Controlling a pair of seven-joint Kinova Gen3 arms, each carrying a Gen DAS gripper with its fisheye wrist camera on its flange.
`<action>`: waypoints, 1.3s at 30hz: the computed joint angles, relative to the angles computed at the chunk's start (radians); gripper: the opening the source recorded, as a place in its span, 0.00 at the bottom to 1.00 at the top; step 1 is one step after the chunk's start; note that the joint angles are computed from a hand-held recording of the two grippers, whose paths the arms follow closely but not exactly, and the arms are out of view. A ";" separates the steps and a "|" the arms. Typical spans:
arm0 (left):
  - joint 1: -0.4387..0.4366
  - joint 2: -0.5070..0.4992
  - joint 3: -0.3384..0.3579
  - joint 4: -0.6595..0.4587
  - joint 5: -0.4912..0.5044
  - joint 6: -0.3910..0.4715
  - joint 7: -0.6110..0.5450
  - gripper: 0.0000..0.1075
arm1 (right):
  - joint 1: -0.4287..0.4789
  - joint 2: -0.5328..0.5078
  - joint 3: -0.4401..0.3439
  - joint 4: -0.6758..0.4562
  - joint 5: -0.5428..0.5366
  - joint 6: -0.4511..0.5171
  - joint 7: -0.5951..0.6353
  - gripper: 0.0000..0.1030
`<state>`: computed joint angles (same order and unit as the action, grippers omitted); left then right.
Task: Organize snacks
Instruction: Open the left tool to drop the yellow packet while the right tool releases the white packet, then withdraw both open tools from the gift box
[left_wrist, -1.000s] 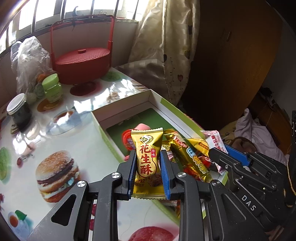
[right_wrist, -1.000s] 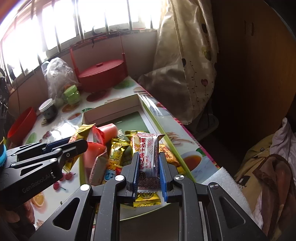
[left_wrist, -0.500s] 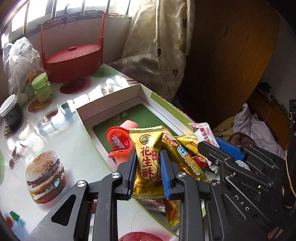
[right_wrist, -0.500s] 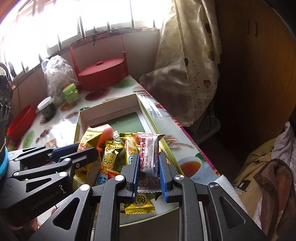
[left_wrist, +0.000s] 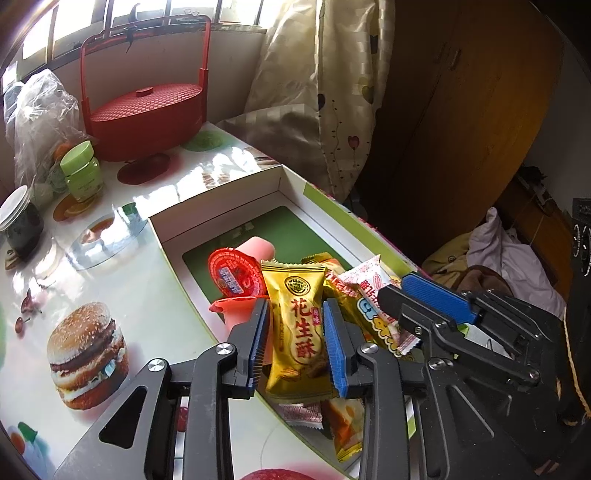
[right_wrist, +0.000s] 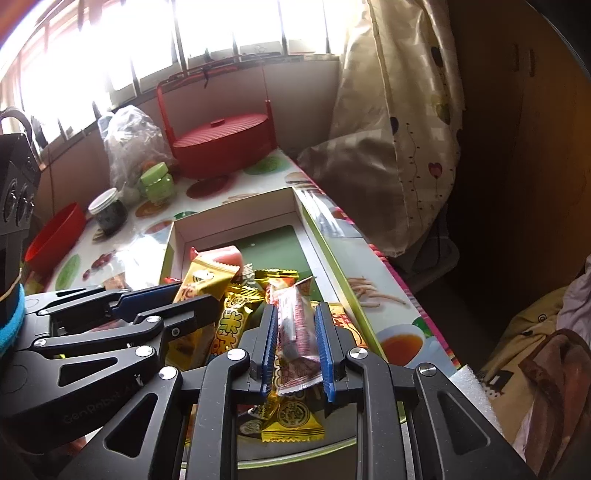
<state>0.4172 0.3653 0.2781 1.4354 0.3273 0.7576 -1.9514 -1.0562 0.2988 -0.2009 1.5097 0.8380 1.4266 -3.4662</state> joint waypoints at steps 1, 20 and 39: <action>-0.002 0.001 0.001 -0.001 0.003 0.001 -0.001 0.32 | 0.000 -0.002 0.000 0.002 0.001 -0.003 0.000 0.19; -0.049 -0.108 0.001 0.111 0.076 -0.052 -0.049 0.44 | -0.055 0.010 -0.008 -0.032 0.022 0.079 -0.052 0.36; -0.047 -0.278 -0.037 0.351 0.079 -0.135 -0.047 0.45 | -0.194 0.094 0.003 -0.165 -0.018 0.242 -0.087 0.50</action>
